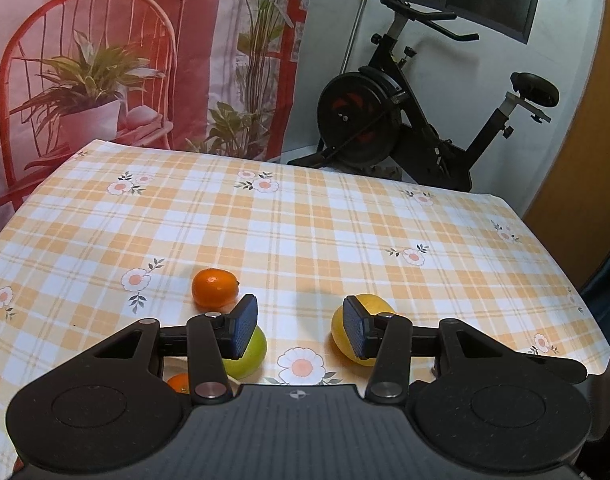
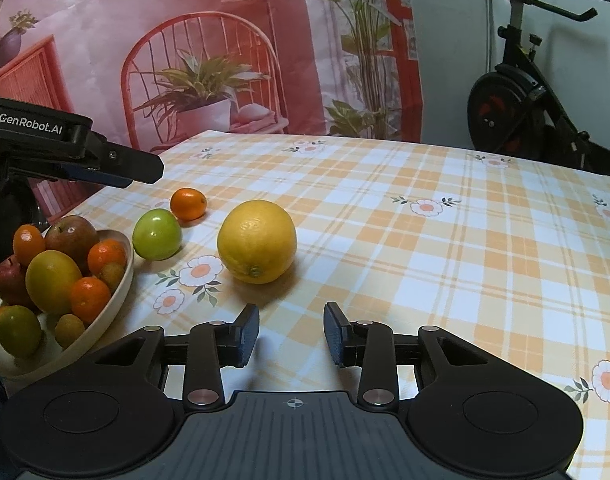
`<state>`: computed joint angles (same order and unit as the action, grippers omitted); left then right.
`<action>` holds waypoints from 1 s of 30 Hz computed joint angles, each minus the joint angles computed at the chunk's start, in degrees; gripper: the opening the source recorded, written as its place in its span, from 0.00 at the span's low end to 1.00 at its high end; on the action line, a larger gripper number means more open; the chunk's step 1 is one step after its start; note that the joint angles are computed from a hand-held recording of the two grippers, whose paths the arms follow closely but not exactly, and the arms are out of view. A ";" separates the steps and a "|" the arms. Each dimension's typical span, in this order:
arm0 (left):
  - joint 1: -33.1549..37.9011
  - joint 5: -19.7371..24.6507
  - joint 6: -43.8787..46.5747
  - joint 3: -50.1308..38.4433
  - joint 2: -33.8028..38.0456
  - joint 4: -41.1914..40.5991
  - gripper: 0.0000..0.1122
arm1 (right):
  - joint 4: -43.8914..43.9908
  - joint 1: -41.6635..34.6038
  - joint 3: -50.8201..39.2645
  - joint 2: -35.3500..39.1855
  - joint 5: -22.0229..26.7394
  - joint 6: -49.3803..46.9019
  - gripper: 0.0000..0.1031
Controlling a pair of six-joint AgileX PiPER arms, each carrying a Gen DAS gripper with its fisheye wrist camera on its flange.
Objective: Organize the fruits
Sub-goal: 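Move the left tool toward the large yellow lemon on the table, then close the left tool around the large yellow lemon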
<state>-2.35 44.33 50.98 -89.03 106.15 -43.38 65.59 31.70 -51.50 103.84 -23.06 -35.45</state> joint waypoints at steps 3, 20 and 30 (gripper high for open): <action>-0.32 0.91 -1.67 -1.30 0.96 0.88 0.44 | -0.59 -0.30 0.06 0.06 0.38 0.57 0.32; -3.03 4.99 -5.18 -7.40 6.96 1.55 0.44 | -1.71 -2.39 -3.50 2.59 3.22 -2.24 0.36; -3.05 10.06 -11.03 -14.80 12.44 2.50 0.44 | -3.56 -3.59 -7.81 5.31 6.00 -3.66 0.42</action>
